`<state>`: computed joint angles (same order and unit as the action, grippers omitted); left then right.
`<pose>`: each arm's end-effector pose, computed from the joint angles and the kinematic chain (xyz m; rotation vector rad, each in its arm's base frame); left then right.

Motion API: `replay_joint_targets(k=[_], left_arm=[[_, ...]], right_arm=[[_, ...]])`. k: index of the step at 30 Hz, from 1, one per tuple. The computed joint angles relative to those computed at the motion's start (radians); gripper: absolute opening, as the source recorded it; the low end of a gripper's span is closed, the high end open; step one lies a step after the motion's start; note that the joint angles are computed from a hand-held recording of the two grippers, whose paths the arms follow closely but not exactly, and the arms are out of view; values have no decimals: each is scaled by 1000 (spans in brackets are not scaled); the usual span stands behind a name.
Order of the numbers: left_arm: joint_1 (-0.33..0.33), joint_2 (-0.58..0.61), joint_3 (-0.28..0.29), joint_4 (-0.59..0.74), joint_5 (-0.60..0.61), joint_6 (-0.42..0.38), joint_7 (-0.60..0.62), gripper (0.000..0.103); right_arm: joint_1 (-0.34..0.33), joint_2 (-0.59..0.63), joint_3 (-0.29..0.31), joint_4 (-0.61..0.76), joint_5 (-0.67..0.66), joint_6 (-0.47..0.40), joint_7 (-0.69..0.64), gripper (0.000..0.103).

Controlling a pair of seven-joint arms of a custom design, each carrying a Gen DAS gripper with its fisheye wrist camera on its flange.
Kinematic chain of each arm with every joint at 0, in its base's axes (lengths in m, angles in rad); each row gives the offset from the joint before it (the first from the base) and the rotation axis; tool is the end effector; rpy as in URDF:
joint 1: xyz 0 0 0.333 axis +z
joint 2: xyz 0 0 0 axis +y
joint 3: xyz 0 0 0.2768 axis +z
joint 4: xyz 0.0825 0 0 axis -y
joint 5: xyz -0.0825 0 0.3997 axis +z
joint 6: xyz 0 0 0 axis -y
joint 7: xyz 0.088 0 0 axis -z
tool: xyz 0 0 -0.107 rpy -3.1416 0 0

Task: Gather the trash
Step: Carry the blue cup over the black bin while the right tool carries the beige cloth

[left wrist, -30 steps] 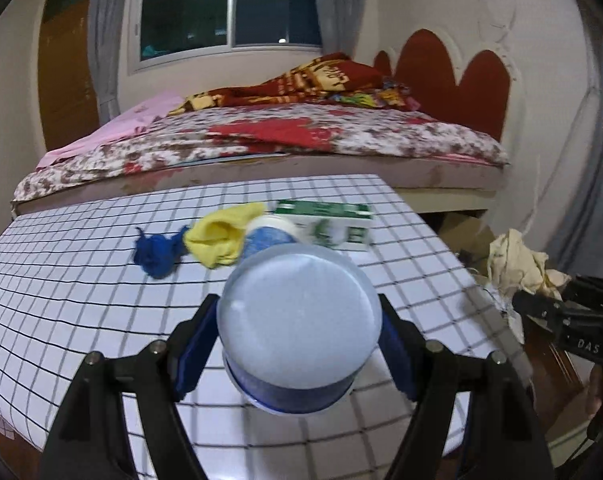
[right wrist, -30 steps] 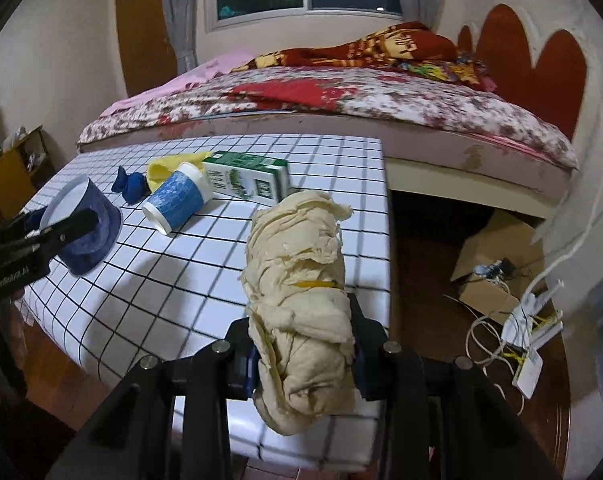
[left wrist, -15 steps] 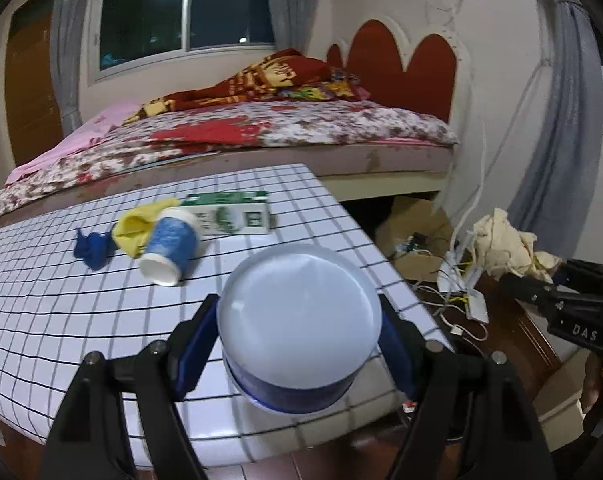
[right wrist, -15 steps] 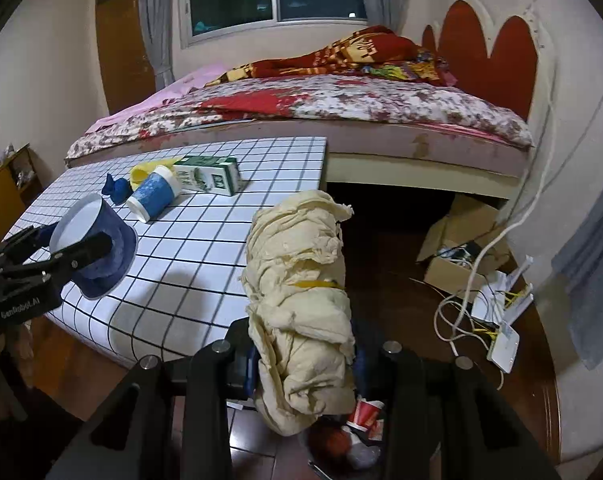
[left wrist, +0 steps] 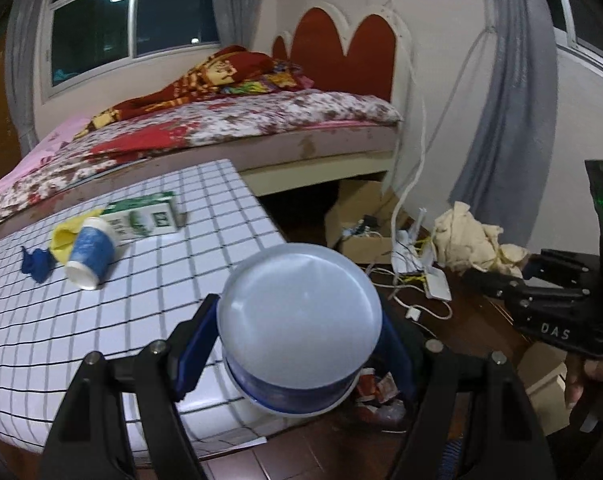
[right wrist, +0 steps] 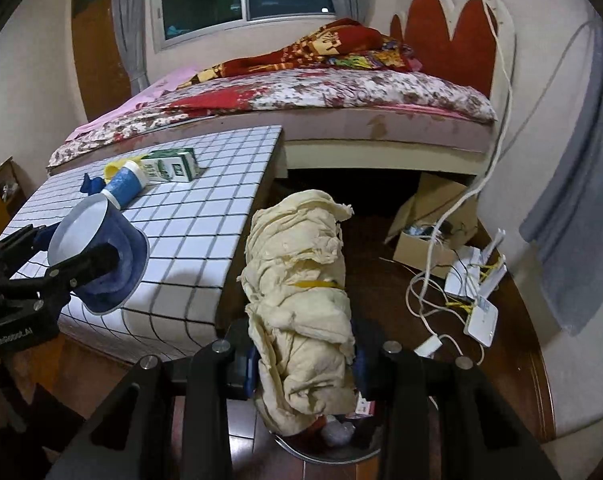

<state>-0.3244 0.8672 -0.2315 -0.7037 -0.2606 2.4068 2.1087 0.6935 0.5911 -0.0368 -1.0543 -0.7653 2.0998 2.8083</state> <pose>0.7266 -0.3362 0.5333 -0.9408 2.3777 -1.2009 0.6127 0.4413 0.5260 -1.4301 1.9903 -0.8826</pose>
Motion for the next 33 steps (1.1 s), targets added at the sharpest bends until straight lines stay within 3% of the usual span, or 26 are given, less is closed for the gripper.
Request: replay_joint_targets(k=[7,19,33], left_arm=[[-3,-118,-20,-217,-35,41,37,76],[-37,-166,-24,-337,-42,40,46,76],[-73,-92,-21,-266,-24,-38,30,76]], right_arm=[[-23,-145,32,-231,-18,9,86,38],[-98,-285,103,-476,-17,33,181,38],[-154,-309,134,-593,46,102,164,38]])
